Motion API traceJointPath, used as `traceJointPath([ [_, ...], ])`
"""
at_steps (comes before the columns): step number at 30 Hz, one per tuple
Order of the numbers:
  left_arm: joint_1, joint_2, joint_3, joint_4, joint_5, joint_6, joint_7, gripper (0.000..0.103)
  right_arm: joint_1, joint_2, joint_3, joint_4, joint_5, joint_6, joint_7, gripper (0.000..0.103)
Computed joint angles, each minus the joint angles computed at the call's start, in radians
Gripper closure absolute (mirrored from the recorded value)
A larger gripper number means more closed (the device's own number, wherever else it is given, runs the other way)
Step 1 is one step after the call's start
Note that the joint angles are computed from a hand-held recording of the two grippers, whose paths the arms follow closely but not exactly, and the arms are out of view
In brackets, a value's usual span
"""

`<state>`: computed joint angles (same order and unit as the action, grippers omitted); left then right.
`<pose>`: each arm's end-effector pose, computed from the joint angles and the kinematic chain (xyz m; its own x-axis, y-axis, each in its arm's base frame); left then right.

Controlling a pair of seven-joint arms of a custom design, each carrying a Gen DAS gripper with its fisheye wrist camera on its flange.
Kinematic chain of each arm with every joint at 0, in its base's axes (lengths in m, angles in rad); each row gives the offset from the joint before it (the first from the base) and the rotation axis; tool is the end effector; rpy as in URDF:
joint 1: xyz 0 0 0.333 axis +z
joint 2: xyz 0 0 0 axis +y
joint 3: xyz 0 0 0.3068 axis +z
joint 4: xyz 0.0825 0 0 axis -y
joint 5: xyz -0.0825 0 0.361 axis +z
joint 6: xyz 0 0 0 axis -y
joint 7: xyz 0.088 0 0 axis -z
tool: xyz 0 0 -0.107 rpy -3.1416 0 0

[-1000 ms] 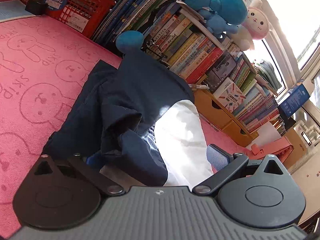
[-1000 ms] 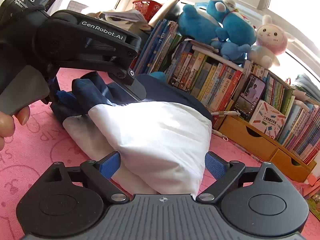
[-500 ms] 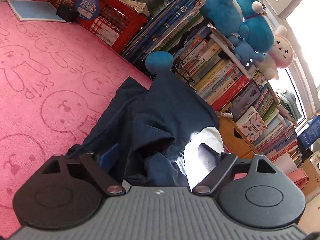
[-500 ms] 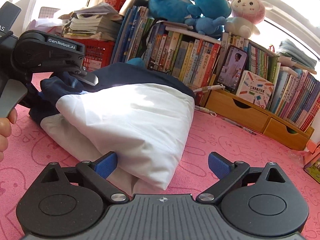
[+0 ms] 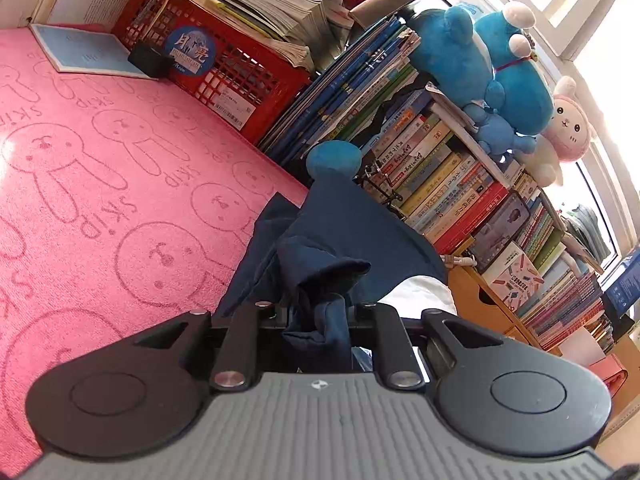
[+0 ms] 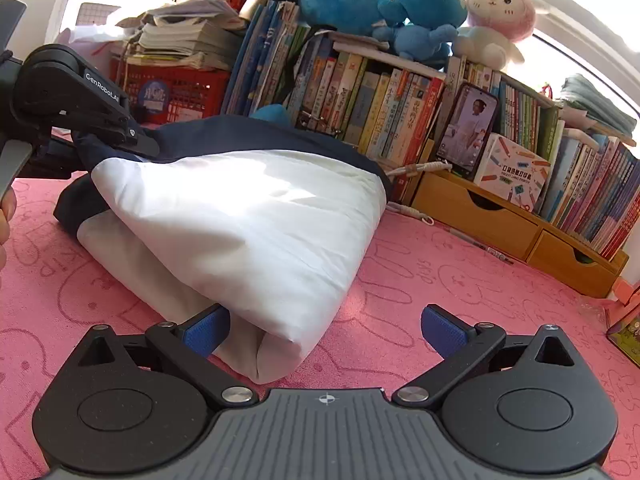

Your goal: Fold clothes

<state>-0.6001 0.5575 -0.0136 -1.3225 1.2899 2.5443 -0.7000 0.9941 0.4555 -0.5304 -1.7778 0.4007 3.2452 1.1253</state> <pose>0.5944 -0.4304 0.4799 0.2896 -0.7216 0.6288 -0.2821 -0.6921 -0.6644 0.5896 0.3199 0.4697 0.4572 -0.8438 0.2811 -0.3116 -0.4480 -0.8380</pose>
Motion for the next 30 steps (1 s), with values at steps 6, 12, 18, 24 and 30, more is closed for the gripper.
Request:
traceJointPath([
  [6, -0.005, -0.044, -0.009, -0.082, 0.028, -0.024, 0.024, 0.081, 0.126, 0.059, -0.178, 0.021, 0.022, -0.043, 0.110, 0.000],
  [12, 0.004, -0.046, -0.035, -0.083, 0.008, -0.079, 0.081, 0.081, -0.026, 0.055, -0.031, 0.109, -0.027, -0.172, 0.130, 0.000],
  [18, 0.008, -0.025, -0.053, -0.044, -0.063, -0.126, 0.200, 0.081, -0.279, 0.055, 0.232, 0.213, 0.043, -0.276, 0.093, 0.003],
  [24, -0.009, 0.005, -0.059, 0.011, -0.129, -0.143, 0.331, 0.077, -0.268, 0.021, 0.223, 0.099, -0.043, -0.055, 0.133, 0.041],
  [30, -0.040, 0.027, -0.051, 0.046, -0.159, -0.115, 0.375, 0.073, -0.131, 0.034, 0.068, 0.022, 0.010, 0.137, 0.079, 0.062],
])
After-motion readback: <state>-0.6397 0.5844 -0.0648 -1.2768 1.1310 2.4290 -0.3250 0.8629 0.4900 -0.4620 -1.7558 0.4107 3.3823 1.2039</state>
